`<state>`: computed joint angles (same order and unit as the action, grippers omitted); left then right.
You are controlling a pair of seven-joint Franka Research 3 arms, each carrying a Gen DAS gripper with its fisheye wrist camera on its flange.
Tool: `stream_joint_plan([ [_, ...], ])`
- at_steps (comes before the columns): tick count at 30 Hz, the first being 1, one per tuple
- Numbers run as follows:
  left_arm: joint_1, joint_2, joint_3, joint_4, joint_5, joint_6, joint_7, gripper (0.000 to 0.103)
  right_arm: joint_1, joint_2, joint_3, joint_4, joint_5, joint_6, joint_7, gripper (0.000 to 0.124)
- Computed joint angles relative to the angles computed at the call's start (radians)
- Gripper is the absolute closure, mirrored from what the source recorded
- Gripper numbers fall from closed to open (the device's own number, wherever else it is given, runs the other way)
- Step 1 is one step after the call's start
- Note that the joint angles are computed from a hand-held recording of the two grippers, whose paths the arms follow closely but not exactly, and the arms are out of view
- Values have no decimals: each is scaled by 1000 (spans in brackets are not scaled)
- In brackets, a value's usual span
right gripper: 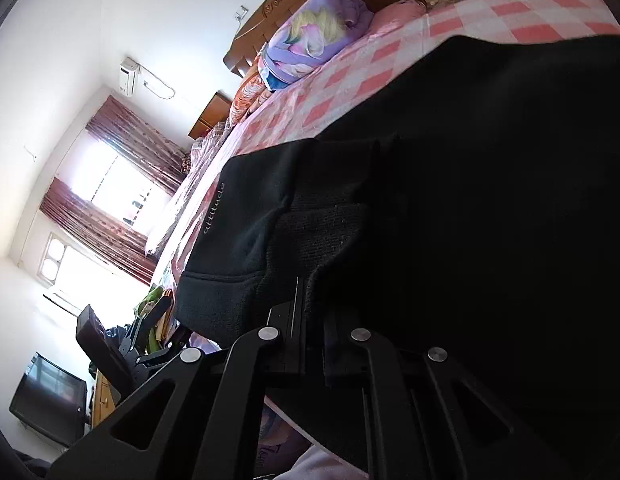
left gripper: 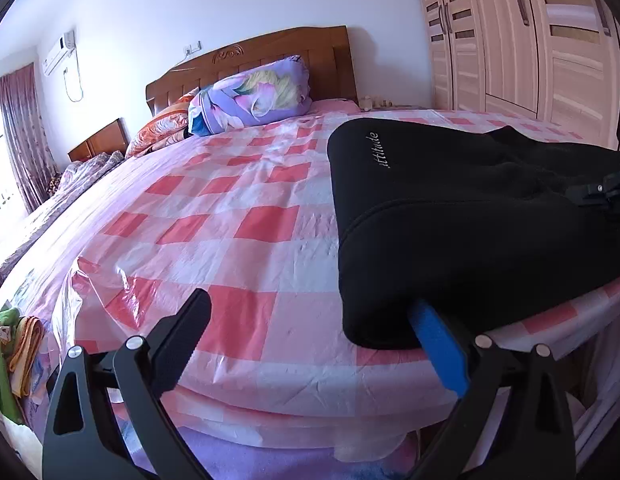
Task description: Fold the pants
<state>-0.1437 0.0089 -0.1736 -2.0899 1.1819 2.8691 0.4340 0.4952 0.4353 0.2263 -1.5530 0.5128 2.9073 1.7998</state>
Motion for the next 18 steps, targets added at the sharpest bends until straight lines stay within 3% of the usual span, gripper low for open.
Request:
stream_joint_plan([
  [2,0,-13,-1,-14,-13,-6,14,4,24,-2,-33,3,-43,-21,31,114],
  [4,1,-31,-5,-29,-10,-12,15,4,13,-2,-26,5,-48,-41,20,103],
  [6,4,-57,-12,-46,23,-20,-3,5,-3,-34,-19,-26,-37,-54,5,100],
  [7,7,-68,-17,-53,35,-25,-13,5,-2,-50,-25,-42,-37,-47,11,84],
  [8,11,-78,-19,-62,49,-19,-26,5,-2,-73,-33,-71,-38,-24,17,45],
  [9,16,-83,-21,-65,56,-7,-36,5,3,-101,-45,-105,-45,7,32,29],
  [11,23,-82,-24,-67,52,10,-50,5,-5,-125,-43,-133,-46,49,21,25],
  [13,24,-69,-27,-58,27,16,-39,5,-15,-118,-47,-105,-59,-14,22,25],
  [16,18,-45,-32,-35,34,10,-45,5,-66,-71,15,-30,30,-119,-54,28],
  [18,12,-29,-30,-19,57,6,-63,5,-48,-21,-6,44,9,-209,-31,33],
])
